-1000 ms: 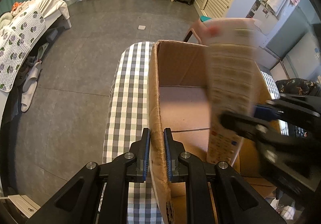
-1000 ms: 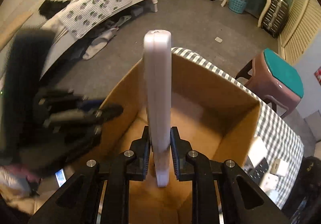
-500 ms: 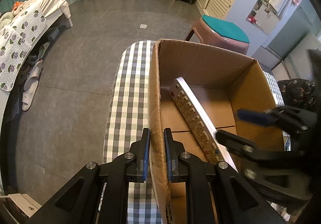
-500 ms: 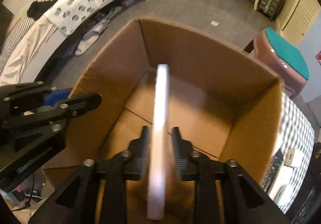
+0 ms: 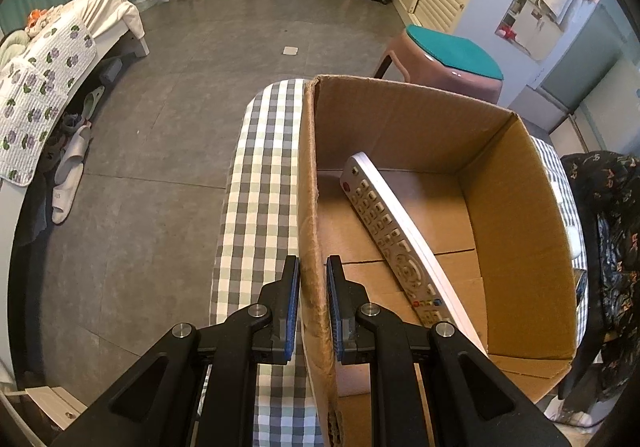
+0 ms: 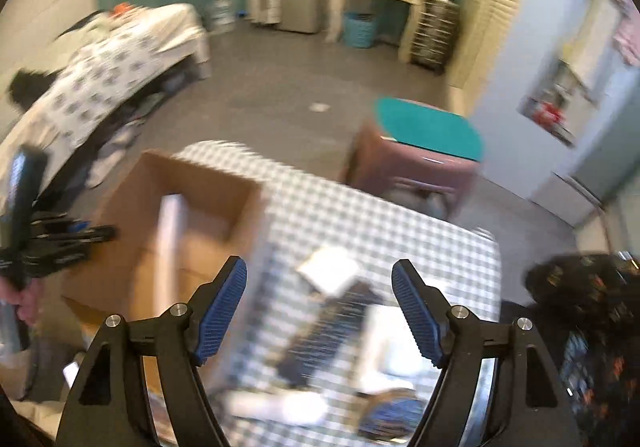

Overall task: Organize rigid objects
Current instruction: 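Grasp the white earbuds case with the right tool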

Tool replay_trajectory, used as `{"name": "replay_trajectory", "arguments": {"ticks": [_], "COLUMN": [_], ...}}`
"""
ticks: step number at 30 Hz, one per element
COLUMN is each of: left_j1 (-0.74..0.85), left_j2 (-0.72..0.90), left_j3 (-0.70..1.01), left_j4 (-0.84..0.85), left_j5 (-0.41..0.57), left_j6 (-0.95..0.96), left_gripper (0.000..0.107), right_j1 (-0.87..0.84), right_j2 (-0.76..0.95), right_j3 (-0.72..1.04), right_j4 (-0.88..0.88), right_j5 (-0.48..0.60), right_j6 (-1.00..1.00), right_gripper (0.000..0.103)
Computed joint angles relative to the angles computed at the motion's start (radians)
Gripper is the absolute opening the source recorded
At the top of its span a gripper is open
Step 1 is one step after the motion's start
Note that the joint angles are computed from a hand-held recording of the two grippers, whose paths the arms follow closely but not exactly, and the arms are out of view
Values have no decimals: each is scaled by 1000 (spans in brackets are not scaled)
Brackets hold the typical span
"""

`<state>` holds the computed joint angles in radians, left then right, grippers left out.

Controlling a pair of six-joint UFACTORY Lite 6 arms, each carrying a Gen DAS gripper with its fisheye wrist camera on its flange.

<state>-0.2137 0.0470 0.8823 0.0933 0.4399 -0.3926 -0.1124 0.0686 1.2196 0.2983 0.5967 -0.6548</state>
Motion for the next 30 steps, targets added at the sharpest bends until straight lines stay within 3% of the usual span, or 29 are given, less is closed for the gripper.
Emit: {"name": "replay_trajectory", "arguments": {"ticks": [6,11,14,18,25,30], "left_j1": [-11,-25,-33,-34,-42,-44], "left_j2": [21,26,31,27,21,22], "left_j3": [9,18,31,29,24,27], "left_j4": [31,52,62,62,69,67], "left_j5": [7,20,30,34,35,37], "left_j6": [-42,-77,-92,-94,-104,-103], "left_gripper": [14,14,14,14,14,14], "right_j1": [-177,-230,-217,-212,-191,-197], "right_j2": [124,237,278,317,386,400], "right_j3": [28,7,-18,-53,-30,-13], "right_j4": [-1,-4,-12,-14,-68,-50], "right_j5": [2,-26,-58,-98,-116,-110], "right_j6": [-65,-99,-88,-91,-29,-47], "right_gripper": [75,74,65,64,50,50]}}
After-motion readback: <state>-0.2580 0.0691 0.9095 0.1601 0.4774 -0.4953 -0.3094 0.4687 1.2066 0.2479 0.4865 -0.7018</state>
